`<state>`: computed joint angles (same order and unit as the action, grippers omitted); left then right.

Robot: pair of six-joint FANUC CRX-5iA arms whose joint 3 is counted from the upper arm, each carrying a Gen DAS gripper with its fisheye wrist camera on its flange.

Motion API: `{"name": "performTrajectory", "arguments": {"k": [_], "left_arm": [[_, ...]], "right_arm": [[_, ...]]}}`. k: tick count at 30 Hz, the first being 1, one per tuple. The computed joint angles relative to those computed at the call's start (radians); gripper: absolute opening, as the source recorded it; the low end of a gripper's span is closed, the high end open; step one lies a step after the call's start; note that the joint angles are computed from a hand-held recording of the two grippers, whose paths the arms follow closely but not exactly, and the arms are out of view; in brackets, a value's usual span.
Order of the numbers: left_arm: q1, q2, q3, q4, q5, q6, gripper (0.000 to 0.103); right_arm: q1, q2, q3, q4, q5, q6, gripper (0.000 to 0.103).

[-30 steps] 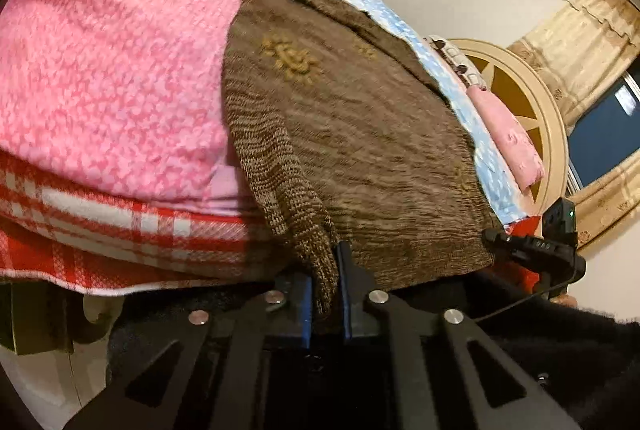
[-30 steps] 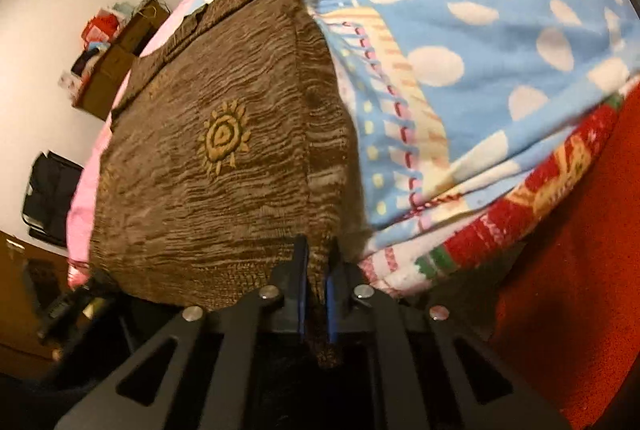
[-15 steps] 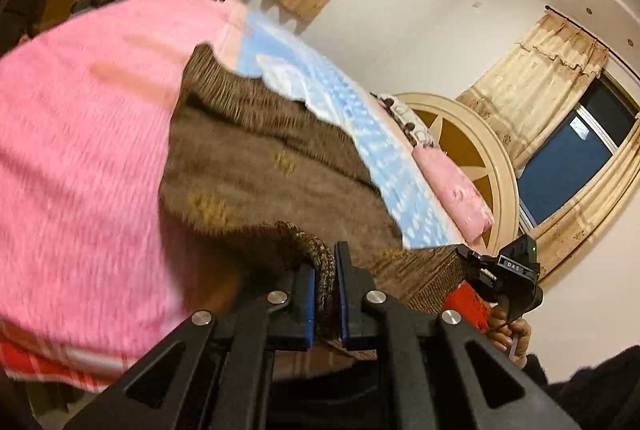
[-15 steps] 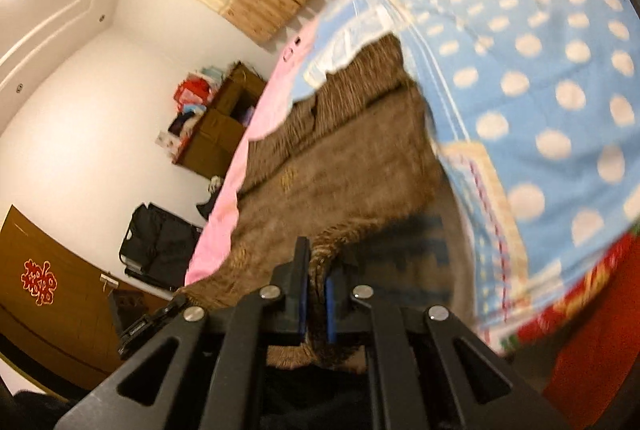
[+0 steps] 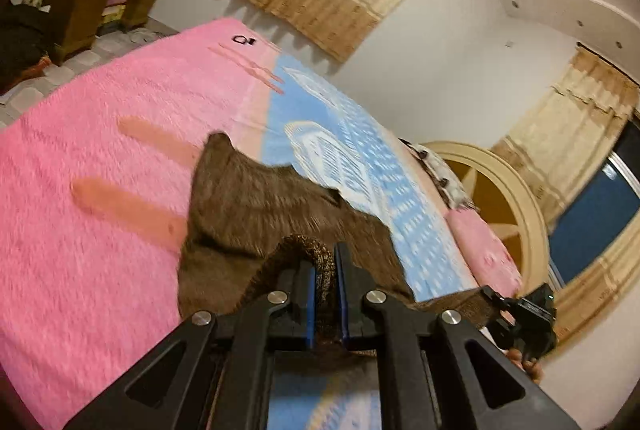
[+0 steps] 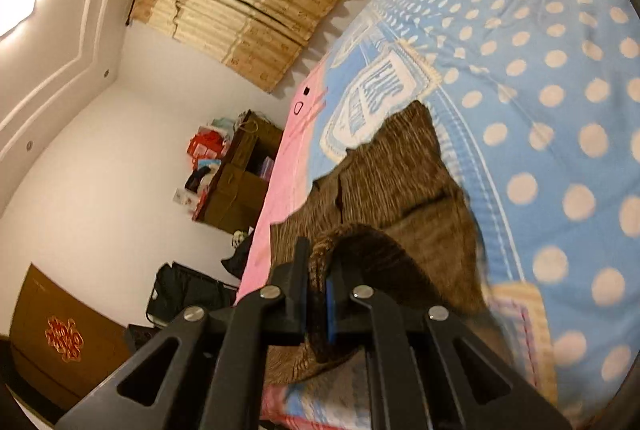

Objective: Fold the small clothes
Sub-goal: 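Carry the lifted hem over onto the collar with both grippers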

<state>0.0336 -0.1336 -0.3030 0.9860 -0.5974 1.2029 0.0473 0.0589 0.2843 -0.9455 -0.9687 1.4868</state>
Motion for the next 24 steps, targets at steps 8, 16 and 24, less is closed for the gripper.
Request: {"name": "performTrajectory", "arguments": {"k": [8, 16, 24], "left_arm": [[0.033, 0.225, 0.261, -0.211, -0.007, 0.217, 0.008], [0.040, 0.511, 0.644, -0.504, -0.165, 0.500, 0.008], [0.105, 0.707, 0.831, -0.341, -0.423, 0.589, 0.009]], "right_arm": [[0.056, 0.204, 0.252, 0.127, 0.025, -0.112, 0.010], [0.099, 0.462, 0.532, 0.292, -0.035, -0.260, 0.010], [0.121, 0.643, 0.718, 0.443, -0.137, -0.366, 0.034]]}}
